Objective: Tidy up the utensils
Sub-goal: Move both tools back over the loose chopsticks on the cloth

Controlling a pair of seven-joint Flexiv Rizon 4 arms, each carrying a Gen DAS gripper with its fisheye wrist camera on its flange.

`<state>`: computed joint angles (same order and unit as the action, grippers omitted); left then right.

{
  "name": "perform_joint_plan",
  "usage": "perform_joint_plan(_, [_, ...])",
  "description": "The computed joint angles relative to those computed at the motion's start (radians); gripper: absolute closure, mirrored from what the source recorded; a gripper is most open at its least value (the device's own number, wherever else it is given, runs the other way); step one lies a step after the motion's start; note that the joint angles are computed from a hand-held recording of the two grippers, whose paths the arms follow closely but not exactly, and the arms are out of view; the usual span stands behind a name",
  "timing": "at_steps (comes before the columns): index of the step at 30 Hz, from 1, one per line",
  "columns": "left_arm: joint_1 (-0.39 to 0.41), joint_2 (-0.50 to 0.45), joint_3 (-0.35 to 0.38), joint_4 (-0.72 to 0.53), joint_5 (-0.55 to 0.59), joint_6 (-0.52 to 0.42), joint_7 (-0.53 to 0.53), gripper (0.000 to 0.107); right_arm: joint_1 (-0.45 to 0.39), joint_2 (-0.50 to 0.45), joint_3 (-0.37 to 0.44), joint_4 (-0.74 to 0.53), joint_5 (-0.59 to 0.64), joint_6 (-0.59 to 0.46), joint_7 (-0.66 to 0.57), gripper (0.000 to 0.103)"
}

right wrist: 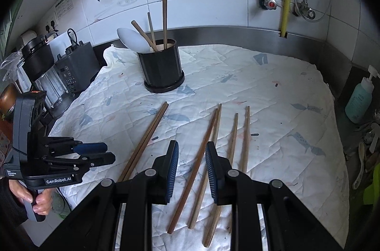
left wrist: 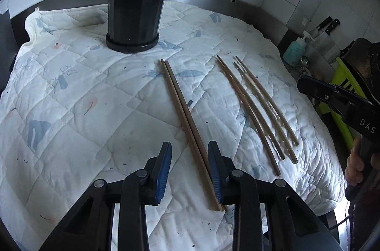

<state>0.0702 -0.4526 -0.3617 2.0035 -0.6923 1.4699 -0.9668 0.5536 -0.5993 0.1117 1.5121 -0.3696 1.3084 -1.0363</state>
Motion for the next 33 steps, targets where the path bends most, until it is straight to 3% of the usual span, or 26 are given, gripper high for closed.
perform_joint_plan(9, [-0.001, 0.013, -0.021, 0.056, 0.006, 0.011, 0.012, 0.075, -0.008, -0.007, 0.023, 0.004, 0.026, 0.005, -0.013, 0.077])
perform_joint_plan(16, [-0.054, 0.012, 0.039, 0.071, 0.075, 0.026, -0.053, 0.075, -0.011, -0.006, 0.030, 0.013, 0.047, 0.008, -0.014, 0.077])
perform_joint_plan(25, [0.041, 0.028, -0.067, 0.124, 0.058, 0.066, -0.052, 0.075, -0.014, -0.006, 0.036, 0.019, 0.061, 0.011, -0.009, 0.077])
perform_joint_plan(33, [-0.022, 0.027, 0.014, 0.119, 0.159, 0.083, -0.130, 0.075, -0.017, -0.014, 0.050, 0.011, 0.074, 0.006, -0.026, 0.077])
